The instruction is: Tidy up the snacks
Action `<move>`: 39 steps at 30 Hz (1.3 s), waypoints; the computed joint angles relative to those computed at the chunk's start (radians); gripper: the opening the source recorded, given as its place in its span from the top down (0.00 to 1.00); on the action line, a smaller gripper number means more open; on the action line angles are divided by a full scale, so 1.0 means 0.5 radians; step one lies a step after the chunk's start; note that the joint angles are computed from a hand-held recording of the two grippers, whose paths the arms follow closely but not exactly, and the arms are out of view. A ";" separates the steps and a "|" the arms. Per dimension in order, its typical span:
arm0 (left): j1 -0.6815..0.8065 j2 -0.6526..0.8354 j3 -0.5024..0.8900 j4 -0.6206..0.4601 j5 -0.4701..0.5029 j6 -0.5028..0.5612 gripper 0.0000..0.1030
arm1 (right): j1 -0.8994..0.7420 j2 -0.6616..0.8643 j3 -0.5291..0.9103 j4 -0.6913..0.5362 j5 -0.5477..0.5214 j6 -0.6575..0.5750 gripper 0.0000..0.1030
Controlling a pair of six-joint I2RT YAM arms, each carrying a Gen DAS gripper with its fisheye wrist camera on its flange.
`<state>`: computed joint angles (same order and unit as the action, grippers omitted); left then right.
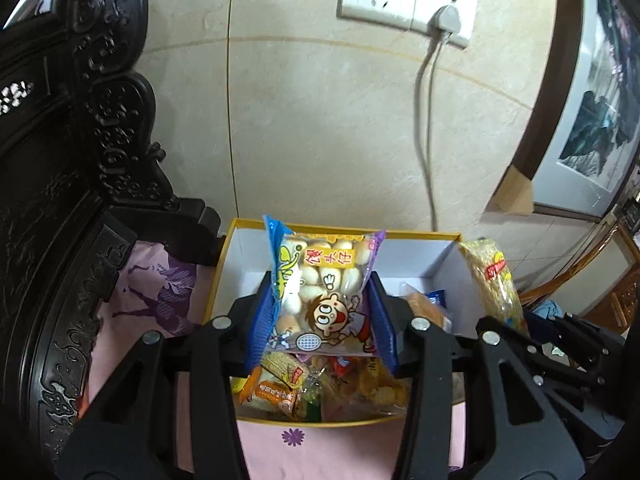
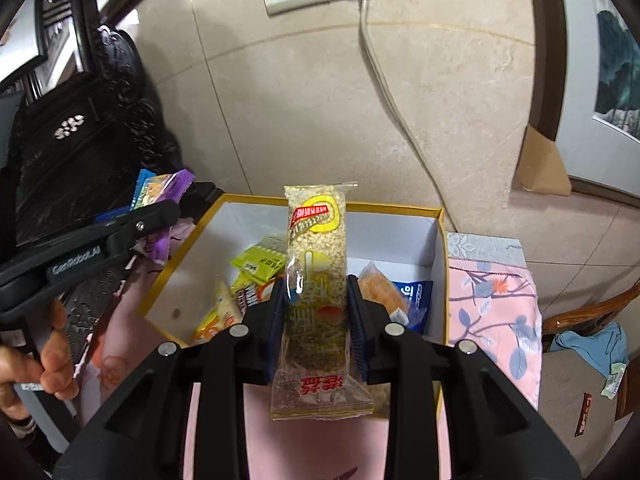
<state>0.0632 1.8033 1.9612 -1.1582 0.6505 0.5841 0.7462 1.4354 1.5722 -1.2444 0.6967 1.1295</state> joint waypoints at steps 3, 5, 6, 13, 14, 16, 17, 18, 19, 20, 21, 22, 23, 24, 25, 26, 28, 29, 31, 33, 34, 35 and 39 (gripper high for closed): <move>-0.030 0.005 -0.036 0.061 -0.109 -0.050 0.09 | -0.075 0.067 0.046 -0.008 -0.058 -0.039 0.38; -0.037 -0.053 -0.120 0.162 -0.198 -0.074 0.02 | -0.035 0.100 0.105 -0.079 0.015 0.029 0.24; -0.036 -0.044 -0.102 0.124 -0.205 -0.025 0.02 | -0.029 0.100 0.114 -0.085 0.012 0.036 0.23; 0.043 -0.095 -0.118 0.007 -0.190 0.100 0.02 | 0.108 0.181 0.273 -0.403 0.005 0.307 0.01; 0.063 -0.111 -0.130 -0.002 -0.179 0.109 0.02 | 0.121 0.183 0.283 -0.433 -0.030 0.352 0.01; 0.084 -0.140 -0.156 -0.017 -0.164 0.126 0.02 | 0.166 0.150 0.240 -0.433 -0.035 0.434 0.01; 0.095 -0.151 -0.162 -0.030 -0.157 0.137 0.02 | 0.196 0.150 0.241 -0.459 -0.036 0.481 0.01; 0.107 -0.161 -0.165 -0.041 -0.158 0.148 0.02 | 0.214 0.151 0.243 -0.472 -0.039 0.502 0.01; 0.116 -0.171 -0.168 -0.046 -0.156 0.152 0.02 | 0.232 0.160 0.254 -0.497 -0.040 0.528 0.01; 0.124 -0.177 -0.167 -0.054 -0.153 0.156 0.02 | 0.252 0.172 0.269 -0.527 -0.039 0.556 0.01; 0.137 -0.180 -0.162 -0.068 -0.149 0.165 0.02 | 0.268 0.178 0.278 -0.543 -0.037 0.571 0.01; 0.147 -0.179 -0.152 -0.085 -0.143 0.176 0.02 | 0.277 0.186 0.285 -0.552 -0.036 0.579 0.01; 0.155 -0.174 -0.139 -0.099 -0.137 0.183 0.02 | 0.284 0.197 0.302 -0.572 -0.036 0.588 0.01; 0.164 -0.179 -0.136 -0.102 -0.134 0.186 0.02 | 0.289 0.200 0.309 -0.573 -0.036 0.586 0.01; 0.171 -0.182 -0.131 -0.106 -0.130 0.191 0.02 | 0.294 0.202 0.319 -0.577 -0.036 0.588 0.01; 0.176 -0.181 -0.122 -0.112 -0.128 0.193 0.02 | 0.301 0.209 0.339 -0.592 -0.033 0.596 0.01; 0.187 -0.186 -0.114 -0.114 -0.125 0.191 0.02 | 0.312 0.223 0.364 -0.616 -0.025 0.608 0.01; 0.190 -0.186 -0.108 -0.114 -0.126 0.189 0.02 | 0.319 0.229 0.374 -0.629 -0.019 0.618 0.01; 0.196 -0.189 -0.102 -0.111 -0.121 0.183 0.02 | 0.321 0.228 0.373 -0.622 -0.025 0.615 0.01; 0.197 -0.197 -0.109 -0.095 -0.119 0.179 0.02 | 0.322 0.230 0.371 -0.623 -0.029 0.616 0.01; 0.197 -0.201 -0.110 -0.091 -0.119 0.183 0.02 | 0.323 0.228 0.368 -0.622 -0.032 0.619 0.01; 0.198 -0.210 -0.120 -0.081 -0.117 0.185 0.02 | 0.322 0.227 0.367 -0.620 -0.034 0.617 0.01; 0.195 -0.244 -0.161 -0.029 -0.123 0.172 0.02 | 0.319 0.223 0.362 -0.617 -0.039 0.611 0.01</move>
<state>0.1605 1.6813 1.8807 -1.1726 0.5890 0.6704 0.9057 1.5468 1.7534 -1.5528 0.6773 1.4352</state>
